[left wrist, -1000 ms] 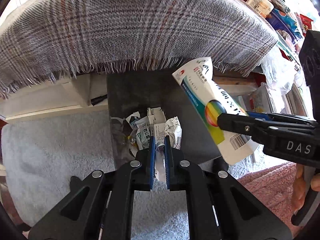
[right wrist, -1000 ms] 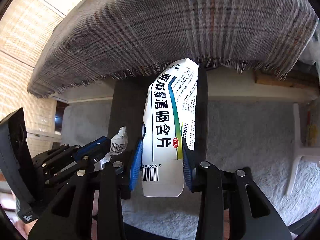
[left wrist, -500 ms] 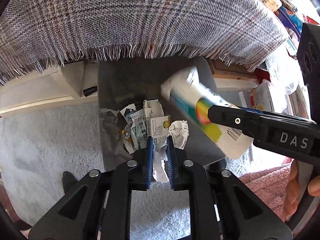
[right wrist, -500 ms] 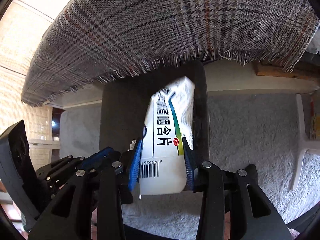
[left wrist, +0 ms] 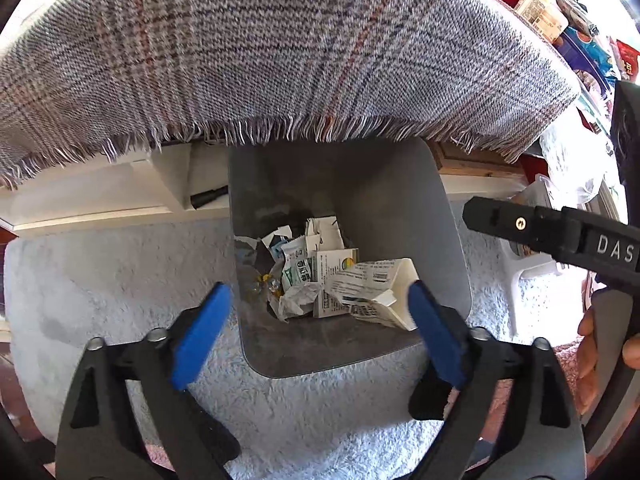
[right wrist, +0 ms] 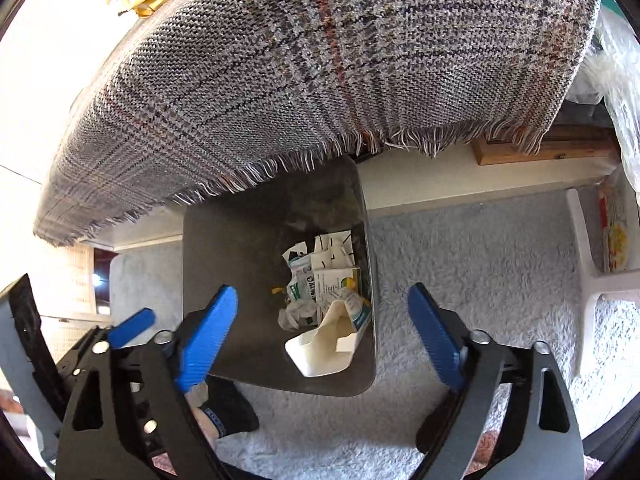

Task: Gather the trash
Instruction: 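Grasp the yellow chip bag with the left gripper while the right grasps the red Skittles tube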

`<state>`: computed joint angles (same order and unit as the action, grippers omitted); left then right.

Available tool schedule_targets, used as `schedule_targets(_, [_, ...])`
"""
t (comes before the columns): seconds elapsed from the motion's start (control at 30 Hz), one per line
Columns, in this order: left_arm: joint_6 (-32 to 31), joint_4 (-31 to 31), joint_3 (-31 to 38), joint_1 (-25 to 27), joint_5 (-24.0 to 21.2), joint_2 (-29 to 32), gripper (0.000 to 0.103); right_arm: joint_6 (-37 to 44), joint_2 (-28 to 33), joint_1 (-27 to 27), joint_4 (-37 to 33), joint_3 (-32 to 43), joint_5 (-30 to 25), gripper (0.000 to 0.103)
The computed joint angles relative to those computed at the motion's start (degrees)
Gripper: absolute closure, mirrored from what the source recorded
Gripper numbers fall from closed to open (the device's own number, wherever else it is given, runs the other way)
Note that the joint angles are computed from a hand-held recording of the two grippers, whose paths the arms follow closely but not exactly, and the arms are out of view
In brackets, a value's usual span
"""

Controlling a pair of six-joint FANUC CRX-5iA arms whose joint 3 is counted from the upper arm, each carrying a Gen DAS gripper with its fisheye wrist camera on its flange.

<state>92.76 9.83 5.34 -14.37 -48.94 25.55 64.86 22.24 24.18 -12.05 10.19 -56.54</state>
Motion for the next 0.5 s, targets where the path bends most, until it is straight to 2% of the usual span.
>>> schedule_targets(0.07, [-0.2, 0.0, -0.3, 0.1, -0.1, -0.6, 0.008, -0.2, -0.3, 0.2, 0.6, -0.3, 0.3, 0.011])
schedule_targets(0.33, [0.0, -0.3, 0.7, 0.7, -1.9, -4.1, 0.008, -1.9, -4.5, 1.5, 6.1, -1.6, 3.0, 0.003])
schedule_targets(0.4, [-0.7, 0.5, 1.3, 1.5, -1.9, -5.1, 0.008, -2.0, -5.2, 1.4, 7.4, -0.3, 3.4, 0.003])
schedule_targets(0.5, [0.5, -1.8, 4.1, 1.8, -2.6, -5.5, 0.008, -2.5, -5.0, 1.1, 9.7, 2.7, 3.2, 0.003])
